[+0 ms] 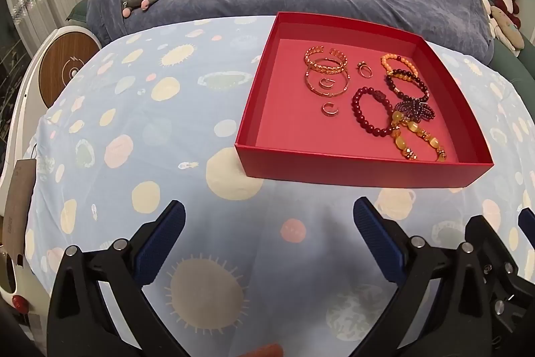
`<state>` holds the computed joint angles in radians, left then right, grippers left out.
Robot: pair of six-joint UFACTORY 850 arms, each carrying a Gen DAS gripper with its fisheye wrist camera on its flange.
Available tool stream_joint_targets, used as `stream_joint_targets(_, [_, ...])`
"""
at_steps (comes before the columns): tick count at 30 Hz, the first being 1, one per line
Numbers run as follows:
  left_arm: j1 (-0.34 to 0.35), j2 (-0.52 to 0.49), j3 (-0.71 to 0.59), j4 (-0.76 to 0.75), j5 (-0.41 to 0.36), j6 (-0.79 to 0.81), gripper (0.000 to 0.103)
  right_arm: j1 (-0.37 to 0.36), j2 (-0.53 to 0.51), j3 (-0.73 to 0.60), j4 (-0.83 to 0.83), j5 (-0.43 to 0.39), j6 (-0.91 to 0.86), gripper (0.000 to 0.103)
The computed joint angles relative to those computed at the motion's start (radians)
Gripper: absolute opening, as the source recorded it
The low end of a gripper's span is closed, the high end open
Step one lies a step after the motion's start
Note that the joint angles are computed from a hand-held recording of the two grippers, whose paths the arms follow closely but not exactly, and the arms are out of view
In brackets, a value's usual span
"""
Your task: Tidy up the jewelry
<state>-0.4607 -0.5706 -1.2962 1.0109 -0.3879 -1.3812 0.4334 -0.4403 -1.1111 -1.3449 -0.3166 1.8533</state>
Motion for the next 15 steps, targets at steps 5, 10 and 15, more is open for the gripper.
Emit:
stream_joint_targets(5, [0.0, 0.0, -0.001, -0.002, -0.002, 0.004, 0.096, 0.001, 0.0, 0.001, -0.015, -0.002, 0.014, 0.097])
stream_joint_targets(10, [-0.003, 0.0, 0.0, 0.018, -0.007, -0.016, 0.096, 0.001, 0.0, 0.002, -0.02, -0.002, 0.019, 0.097])
stream_joint_targets(15, [-0.016, 0.004, 0.015, 0.086, -0.026, -0.086, 0.096, 0.001, 0.0, 0.003, -0.022, -0.002, 0.022, 0.097])
